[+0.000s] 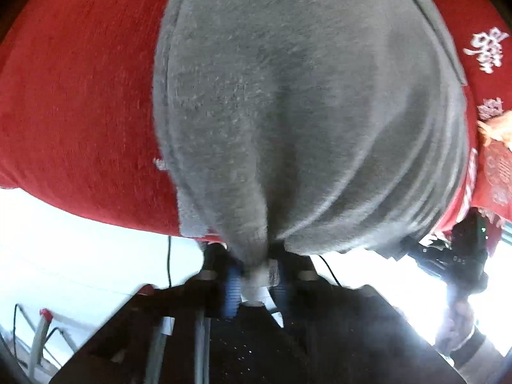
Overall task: Fold small clothes
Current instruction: 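Fold the held hem up over the body toward the collar, then open both tools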
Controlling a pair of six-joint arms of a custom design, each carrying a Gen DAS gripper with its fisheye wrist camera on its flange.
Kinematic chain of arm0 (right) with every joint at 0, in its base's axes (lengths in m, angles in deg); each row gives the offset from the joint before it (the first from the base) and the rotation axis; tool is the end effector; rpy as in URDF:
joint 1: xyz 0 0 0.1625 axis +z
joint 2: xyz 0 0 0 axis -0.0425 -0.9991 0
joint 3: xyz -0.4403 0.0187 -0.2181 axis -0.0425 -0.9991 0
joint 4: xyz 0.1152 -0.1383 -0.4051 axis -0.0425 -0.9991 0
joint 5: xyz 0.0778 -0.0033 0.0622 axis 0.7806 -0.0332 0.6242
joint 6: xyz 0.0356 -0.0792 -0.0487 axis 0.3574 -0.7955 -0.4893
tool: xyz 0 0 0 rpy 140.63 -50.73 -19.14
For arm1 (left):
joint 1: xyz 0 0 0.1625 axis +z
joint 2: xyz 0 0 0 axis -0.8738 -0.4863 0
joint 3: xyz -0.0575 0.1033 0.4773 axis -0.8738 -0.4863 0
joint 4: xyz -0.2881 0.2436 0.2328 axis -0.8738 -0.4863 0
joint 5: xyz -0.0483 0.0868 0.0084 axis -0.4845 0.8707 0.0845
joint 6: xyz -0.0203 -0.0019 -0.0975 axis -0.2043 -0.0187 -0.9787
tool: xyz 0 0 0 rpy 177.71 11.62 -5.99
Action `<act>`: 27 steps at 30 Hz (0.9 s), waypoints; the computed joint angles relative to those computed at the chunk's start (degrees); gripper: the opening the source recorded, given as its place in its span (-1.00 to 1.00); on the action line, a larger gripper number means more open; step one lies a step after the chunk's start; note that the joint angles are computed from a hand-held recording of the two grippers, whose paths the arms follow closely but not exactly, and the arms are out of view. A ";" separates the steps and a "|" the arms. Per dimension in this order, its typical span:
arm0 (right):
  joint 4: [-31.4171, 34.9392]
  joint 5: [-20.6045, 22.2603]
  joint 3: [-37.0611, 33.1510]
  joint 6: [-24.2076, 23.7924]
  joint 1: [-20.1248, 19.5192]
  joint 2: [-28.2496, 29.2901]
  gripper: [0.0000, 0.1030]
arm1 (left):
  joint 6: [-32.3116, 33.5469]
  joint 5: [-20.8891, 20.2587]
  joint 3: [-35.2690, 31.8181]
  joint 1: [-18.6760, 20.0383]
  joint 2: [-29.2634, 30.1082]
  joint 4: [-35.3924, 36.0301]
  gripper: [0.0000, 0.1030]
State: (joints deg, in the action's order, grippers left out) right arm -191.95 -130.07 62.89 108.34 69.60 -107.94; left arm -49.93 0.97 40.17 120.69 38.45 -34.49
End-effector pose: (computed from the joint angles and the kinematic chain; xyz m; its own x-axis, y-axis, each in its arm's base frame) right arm -0.0341 -0.4185 0.2141 -0.5380 0.8268 -0.1643 0.8307 0.4869 -0.2699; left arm -0.2208 -0.6845 0.0241 -0.8539 0.4160 -0.3127 0.1798 0.7997 0.5728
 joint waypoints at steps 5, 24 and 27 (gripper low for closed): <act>-2.13 5.35 0.00 -1.96 1.51 -2.96 -0.79 | 5.47 -2.92 -0.78 -1.11 -1.55 -0.18 -0.68; -6.87 9.52 -20.67 -2.30 2.49 2.26 -0.78 | 9.06 2.54 -28.34 -2.97 14.81 -8.48 -0.67; -0.66 8.14 -24.61 -2.73 1.27 2.79 -0.78 | 8.53 6.68 -33.29 -3.62 17.82 -6.73 -0.66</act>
